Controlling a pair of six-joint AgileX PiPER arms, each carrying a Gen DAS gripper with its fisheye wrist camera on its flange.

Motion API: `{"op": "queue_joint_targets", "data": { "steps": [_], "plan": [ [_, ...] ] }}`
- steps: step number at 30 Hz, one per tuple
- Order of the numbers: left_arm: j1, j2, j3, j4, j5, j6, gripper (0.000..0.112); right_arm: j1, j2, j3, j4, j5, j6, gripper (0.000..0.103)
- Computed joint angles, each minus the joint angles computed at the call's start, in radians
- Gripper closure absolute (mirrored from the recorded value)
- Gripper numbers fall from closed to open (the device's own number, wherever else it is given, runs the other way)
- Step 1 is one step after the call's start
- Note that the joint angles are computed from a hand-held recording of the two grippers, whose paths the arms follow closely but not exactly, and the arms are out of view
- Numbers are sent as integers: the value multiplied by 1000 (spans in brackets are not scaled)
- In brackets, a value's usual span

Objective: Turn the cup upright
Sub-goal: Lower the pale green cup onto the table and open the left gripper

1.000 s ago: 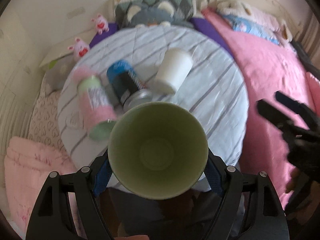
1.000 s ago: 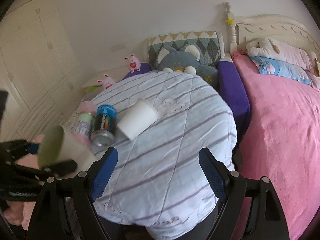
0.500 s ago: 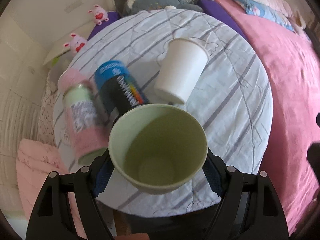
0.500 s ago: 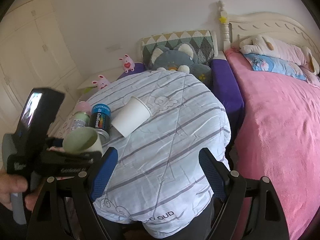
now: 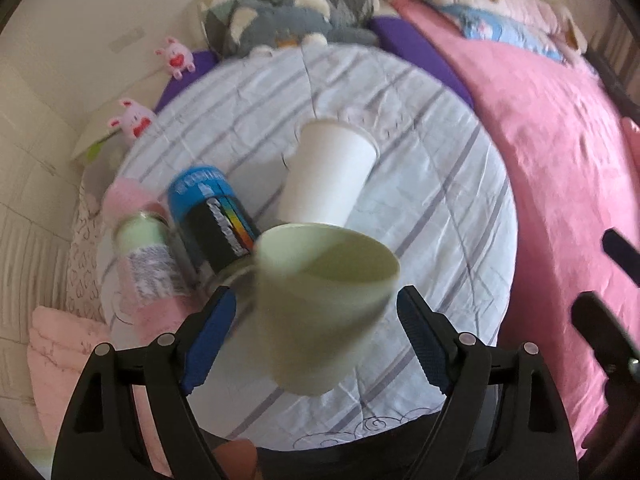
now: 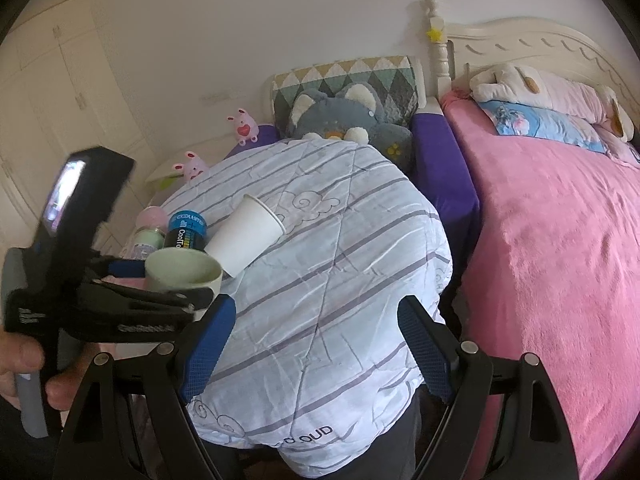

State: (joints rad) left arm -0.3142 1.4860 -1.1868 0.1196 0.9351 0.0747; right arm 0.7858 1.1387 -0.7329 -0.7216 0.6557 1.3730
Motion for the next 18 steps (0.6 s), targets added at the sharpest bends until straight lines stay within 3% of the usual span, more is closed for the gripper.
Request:
{"op": "queue_joint_targets", "data": {
  "steps": [7, 18],
  "plan": [
    [57, -92, -4, -48, -38, 65, 22, 55, 16, -29, -34, 37, 39, 19],
    [192, -282, 131, -101, -81, 93, 22, 144, 82, -108, -28, 73, 12, 19]
  ]
}}
